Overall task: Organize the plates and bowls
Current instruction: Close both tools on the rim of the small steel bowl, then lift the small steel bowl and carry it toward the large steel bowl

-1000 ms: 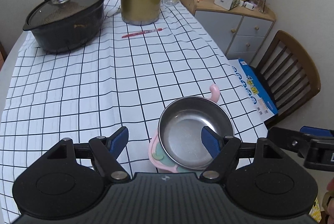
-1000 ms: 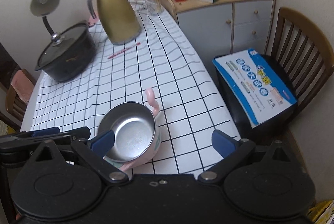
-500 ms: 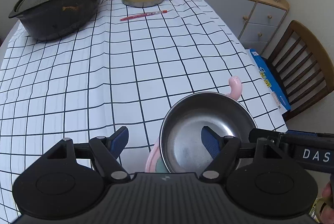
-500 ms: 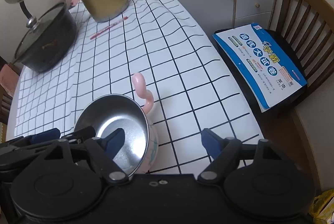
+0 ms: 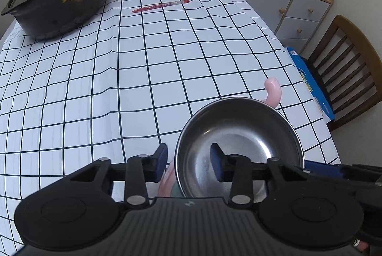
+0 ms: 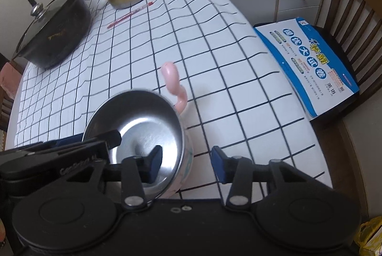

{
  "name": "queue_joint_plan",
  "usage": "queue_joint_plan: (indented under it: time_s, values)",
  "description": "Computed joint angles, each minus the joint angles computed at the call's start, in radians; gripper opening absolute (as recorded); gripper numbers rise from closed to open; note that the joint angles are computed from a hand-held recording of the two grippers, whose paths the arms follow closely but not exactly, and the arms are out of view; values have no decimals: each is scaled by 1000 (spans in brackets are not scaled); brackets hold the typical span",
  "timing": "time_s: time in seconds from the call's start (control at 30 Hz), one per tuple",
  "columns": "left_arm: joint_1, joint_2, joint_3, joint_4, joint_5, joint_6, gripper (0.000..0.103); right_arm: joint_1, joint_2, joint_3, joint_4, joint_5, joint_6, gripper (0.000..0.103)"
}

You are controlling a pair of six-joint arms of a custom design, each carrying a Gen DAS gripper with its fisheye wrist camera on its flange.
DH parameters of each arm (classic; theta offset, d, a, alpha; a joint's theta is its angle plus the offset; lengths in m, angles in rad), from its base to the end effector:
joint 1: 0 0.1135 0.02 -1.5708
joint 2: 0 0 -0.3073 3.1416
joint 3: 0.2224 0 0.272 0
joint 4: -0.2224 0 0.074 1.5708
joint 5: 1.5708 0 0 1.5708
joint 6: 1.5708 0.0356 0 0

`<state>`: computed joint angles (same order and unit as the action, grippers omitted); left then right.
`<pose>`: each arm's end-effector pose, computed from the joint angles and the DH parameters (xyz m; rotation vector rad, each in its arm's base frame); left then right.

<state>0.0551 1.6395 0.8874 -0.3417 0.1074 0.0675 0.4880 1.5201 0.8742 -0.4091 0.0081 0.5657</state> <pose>0.3258 0.0141 0.1855 0.0512 2.6571 -0.1030 0.2708 0.1434 0.2133 0.1066 2.6687 0.3449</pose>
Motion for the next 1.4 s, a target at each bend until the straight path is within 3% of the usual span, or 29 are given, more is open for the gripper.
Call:
queue_joint_plan:
  time_s: [0.13,0.2,0.3,0.5,1.03,1.4]
  values:
    - [-12,0,-4,10,-33,-6,30,12,6,-2,-5,6,17,31]
    - [-15,1,-4,11,-53,-7,22,12,4,-2,-6,8,29,20]
    - [-11,1,-2,6,-62,-8,15,18,-3,2,-13,7,36,14]
    - [-34,-31,-25,2,-98,-2,9,43,-2,14,-42,55,44,12]
    - [-77,-166,-91,-74,-98,-52,9,77,-112,-23,-127,101,23,11]
    - [-119,-367,-102,-244,-94,-72,8,119,-303,-49,-261,137,59,11]
